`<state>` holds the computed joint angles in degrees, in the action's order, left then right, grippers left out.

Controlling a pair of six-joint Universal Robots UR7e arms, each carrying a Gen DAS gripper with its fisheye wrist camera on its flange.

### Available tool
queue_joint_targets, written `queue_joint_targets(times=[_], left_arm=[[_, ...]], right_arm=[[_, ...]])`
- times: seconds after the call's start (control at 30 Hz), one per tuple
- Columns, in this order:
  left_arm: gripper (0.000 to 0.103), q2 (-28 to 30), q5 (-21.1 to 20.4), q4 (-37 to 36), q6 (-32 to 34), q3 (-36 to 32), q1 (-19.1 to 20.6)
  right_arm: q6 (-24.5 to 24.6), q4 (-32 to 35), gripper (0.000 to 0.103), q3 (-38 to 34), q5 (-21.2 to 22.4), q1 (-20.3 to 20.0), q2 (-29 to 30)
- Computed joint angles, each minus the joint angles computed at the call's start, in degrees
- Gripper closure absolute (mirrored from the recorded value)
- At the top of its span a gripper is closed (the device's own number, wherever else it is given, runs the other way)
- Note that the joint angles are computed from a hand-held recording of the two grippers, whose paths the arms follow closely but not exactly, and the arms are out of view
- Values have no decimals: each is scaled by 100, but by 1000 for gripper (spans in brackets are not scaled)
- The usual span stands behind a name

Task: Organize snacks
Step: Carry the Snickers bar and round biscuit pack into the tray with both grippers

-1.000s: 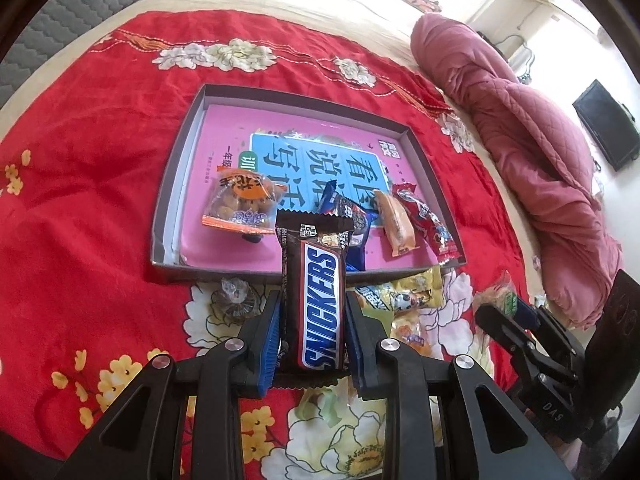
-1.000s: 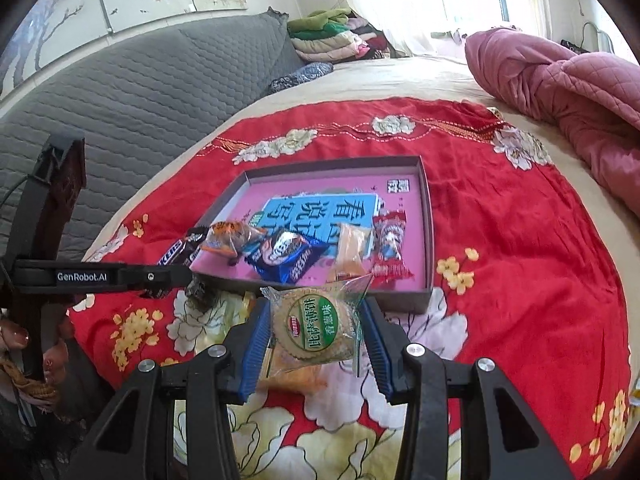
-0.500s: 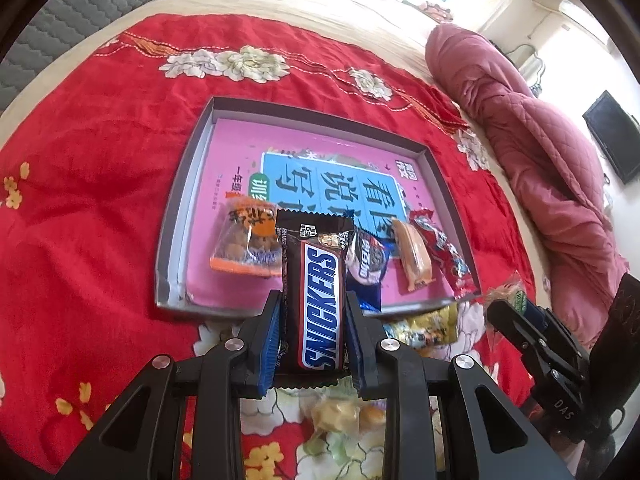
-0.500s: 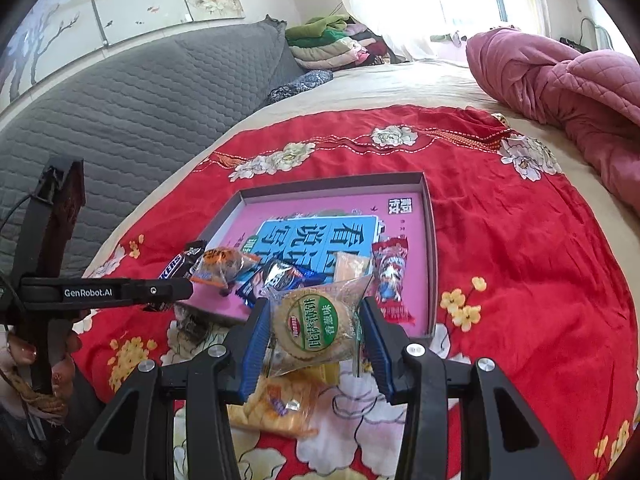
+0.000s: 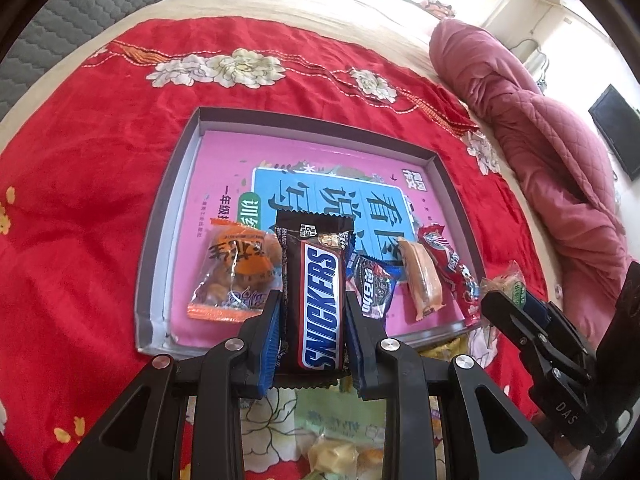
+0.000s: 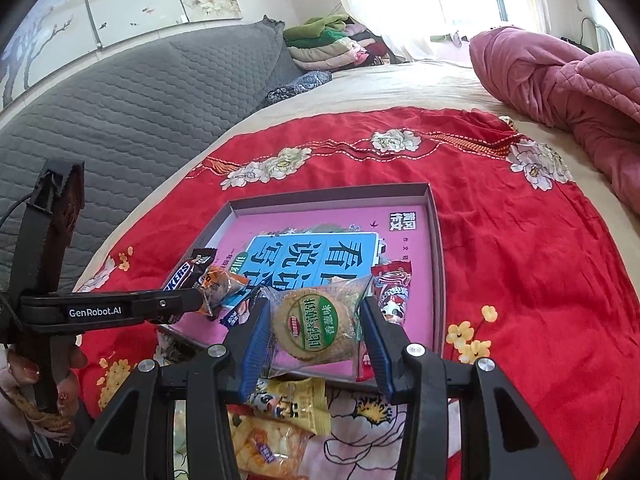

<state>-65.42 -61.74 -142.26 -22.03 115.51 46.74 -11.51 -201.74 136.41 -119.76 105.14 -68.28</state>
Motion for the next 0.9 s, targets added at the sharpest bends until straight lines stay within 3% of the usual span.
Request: queue_joint_targets(times=[0.5,0.9], left_arm=[[73,324,151,-27,131,-140,14],[73,561,28,47,232,-294,1]], right_arm=[[-128,82,57,-226,101,-161,232],[-152,305,57,-364,73,-226,393]])
